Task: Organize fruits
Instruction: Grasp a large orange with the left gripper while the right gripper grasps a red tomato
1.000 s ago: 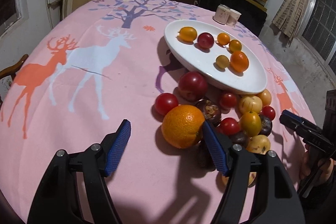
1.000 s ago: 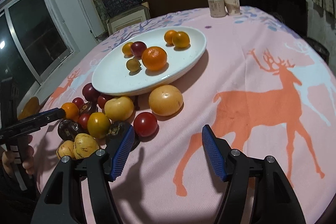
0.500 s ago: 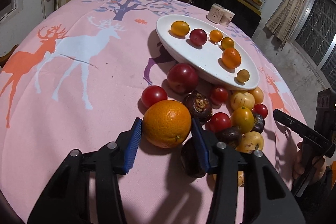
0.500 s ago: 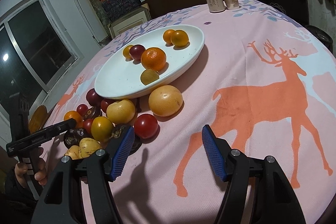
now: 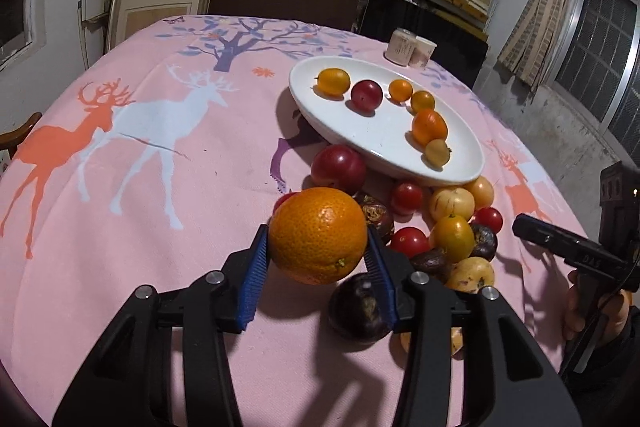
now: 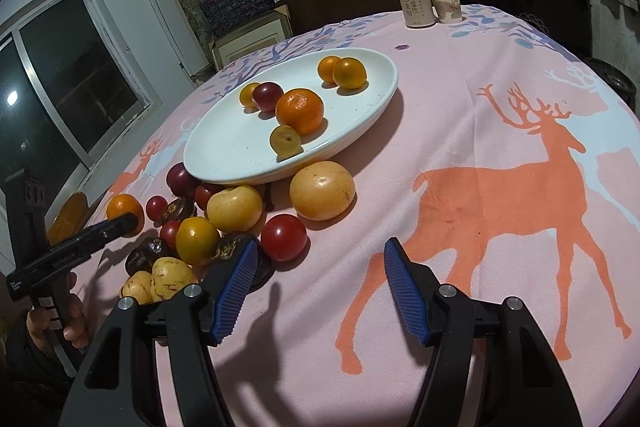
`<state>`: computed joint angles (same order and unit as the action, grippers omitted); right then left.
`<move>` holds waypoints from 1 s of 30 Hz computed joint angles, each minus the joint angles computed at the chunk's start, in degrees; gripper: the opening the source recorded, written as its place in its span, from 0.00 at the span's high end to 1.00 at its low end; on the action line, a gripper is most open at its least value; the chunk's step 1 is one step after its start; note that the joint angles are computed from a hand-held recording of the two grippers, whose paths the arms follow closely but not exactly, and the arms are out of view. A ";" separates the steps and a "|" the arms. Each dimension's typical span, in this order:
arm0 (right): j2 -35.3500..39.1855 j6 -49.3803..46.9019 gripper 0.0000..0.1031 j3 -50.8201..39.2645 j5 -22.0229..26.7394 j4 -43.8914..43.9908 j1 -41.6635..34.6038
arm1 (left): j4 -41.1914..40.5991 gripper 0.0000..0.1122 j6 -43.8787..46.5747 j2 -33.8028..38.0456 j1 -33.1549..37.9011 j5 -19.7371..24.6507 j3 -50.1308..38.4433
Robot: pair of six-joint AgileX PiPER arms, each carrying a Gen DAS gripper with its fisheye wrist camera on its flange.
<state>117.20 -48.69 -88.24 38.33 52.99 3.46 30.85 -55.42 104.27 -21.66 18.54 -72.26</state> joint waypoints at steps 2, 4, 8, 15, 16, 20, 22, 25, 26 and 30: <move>-0.31 -0.03 0.42 0.13 -0.43 -1.01 0.62 | -1.90 0.59 1.35 -0.18 0.51 -0.51 0.36; -0.57 1.16 0.49 -0.18 -1.20 -4.17 1.98 | -0.79 0.59 0.18 -0.15 0.27 -0.05 0.16; 0.38 5.58 0.55 -3.22 -0.49 -8.99 4.03 | -1.87 0.59 1.46 -0.02 0.22 0.09 0.09; 5.92 16.32 0.52 -13.11 4.88 -15.02 5.84 | -1.43 0.59 1.13 -0.02 0.17 -0.39 0.48; 6.16 17.01 0.50 -13.51 5.16 -15.73 5.99 | -1.24 0.59 0.92 0.05 0.14 -0.50 0.48; 7.12 17.17 0.52 -14.58 8.08 -13.47 4.41 | -1.68 0.59 1.30 -0.05 0.21 -0.64 0.64; 7.35 14.19 0.64 -14.32 9.34 -10.01 3.58 | -1.95 0.59 1.62 -0.12 0.19 -0.82 0.74; 6.05 12.39 0.75 -12.27 6.75 -9.84 4.09 | -2.15 0.59 1.86 -0.20 0.18 -0.79 0.75; 5.89 11.64 0.75 -11.95 6.98 -8.98 4.00 | -1.85 0.59 1.52 -0.25 0.12 -0.81 0.81; 1.68 6.39 0.75 -6.17 3.00 -5.99 4.39 | -1.70 0.59 1.32 -0.39 0.09 -0.91 1.01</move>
<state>118.88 -42.30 -94.41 41.33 47.00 7.85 29.15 -54.09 103.88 -21.57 17.63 -71.26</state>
